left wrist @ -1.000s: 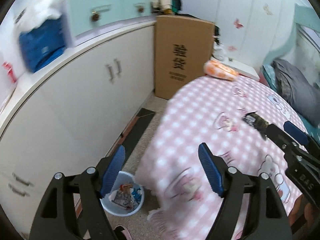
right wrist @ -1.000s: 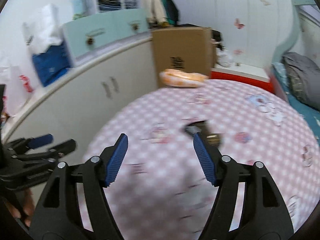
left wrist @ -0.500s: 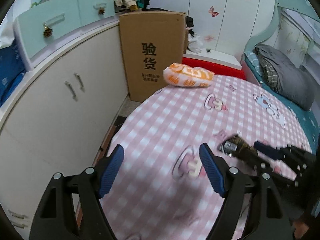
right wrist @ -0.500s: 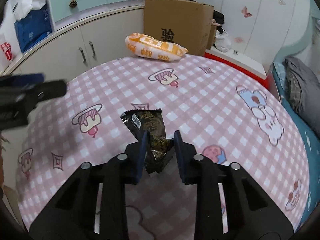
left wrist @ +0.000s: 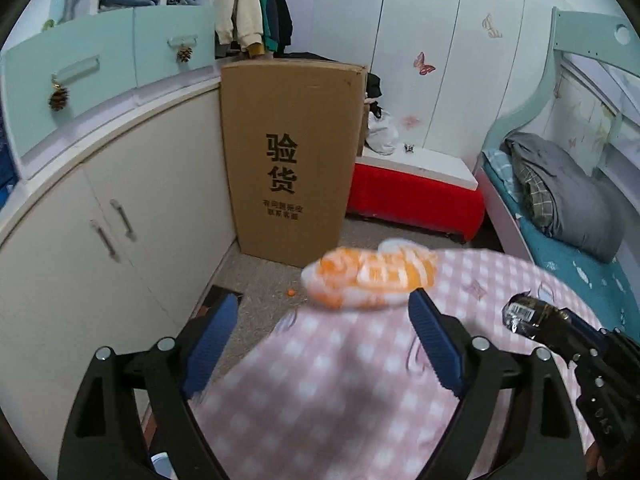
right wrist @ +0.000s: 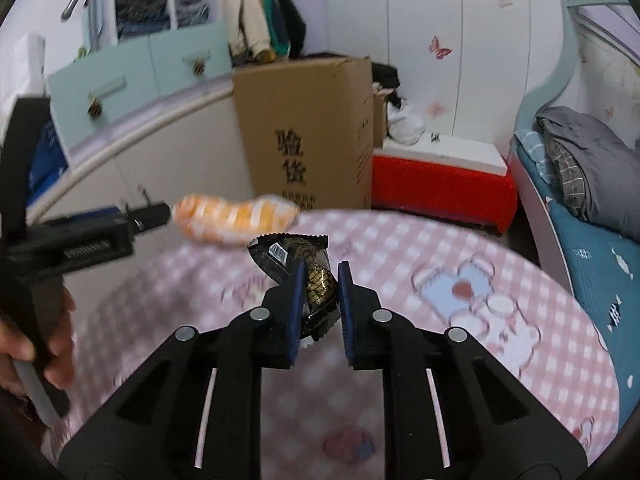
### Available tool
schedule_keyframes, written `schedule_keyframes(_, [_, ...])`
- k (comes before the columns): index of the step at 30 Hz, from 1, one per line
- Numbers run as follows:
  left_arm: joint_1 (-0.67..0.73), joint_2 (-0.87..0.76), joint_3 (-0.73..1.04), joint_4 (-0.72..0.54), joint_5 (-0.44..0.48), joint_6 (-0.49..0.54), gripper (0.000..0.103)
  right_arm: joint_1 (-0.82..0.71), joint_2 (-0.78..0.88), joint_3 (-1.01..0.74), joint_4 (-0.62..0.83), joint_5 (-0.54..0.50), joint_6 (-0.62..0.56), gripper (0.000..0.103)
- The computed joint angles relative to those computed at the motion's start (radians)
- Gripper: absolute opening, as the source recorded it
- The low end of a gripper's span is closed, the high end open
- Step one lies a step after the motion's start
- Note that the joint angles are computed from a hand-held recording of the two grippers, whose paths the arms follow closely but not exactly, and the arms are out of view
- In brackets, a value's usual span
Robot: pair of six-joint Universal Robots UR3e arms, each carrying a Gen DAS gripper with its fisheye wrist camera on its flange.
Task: Collect trash
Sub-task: 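Grasp the dark wrapper with the right gripper while the left grasps the orange bread bag, then carry the dark wrapper and orange bread bag toward the wastebasket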
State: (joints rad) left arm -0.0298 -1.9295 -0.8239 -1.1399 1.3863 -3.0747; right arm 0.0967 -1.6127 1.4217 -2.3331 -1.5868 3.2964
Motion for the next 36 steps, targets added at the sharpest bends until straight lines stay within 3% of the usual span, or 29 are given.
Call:
schedule_keyframes(5, [-0.050, -0.212, 0.283, -0.085, 0.063, 0.039, 0.085, -0.025, 0.102, -0.081, -0.028, 0.035, 0.054, 0.017])
schedule_keyframes(10, [-0.046, -0.340, 0.471, -0.197, -0.002, 0.082, 0.083, -0.047, 0.154, -0.103, -0.033, 0.080, 0.081, 0.017])
schedule_keyframes(15, [-0.051, -0.291, 0.377, -0.178, -0.032, 0.116, 0.052, -0.054, 0.151, -0.083, -0.038, 0.093, 0.085, 0.017])
schedule_keyframes(16, [-0.048, -0.273, 0.355, -0.180, -0.041, 0.120, 0.045, -0.053, 0.146, -0.079, -0.033, 0.092, 0.085, 0.017])
schedule_keyframes(19, [-0.036, -0.204, 0.266, -0.177, -0.067, 0.118, 0.035, -0.051, 0.124, -0.066, -0.022, 0.098, 0.093, 0.017])
schedule_keyframes(23, [-0.024, -0.038, 0.033, -0.084, -0.061, 0.119, 0.032, -0.025, 0.096, -0.083, 0.014, 0.093, 0.100, 0.017])
schedule_keyframes(28, [0.057, 0.208, -0.199, -0.058, -0.085, 0.133, 0.032, 0.059, 0.071, -0.145, 0.068, 0.061, 0.127, 0.017])
schedule_keyframes(33, [0.236, 0.467, -0.338, -0.155, -0.157, 0.193, 0.032, 0.221, 0.089, -0.251, 0.115, 0.001, 0.179, 0.017])
schedule_keyframes(36, [0.454, 0.646, -0.374, -0.333, -0.256, 0.294, 0.032, 0.347, 0.138, -0.346, 0.144, -0.051, 0.208, 0.017])
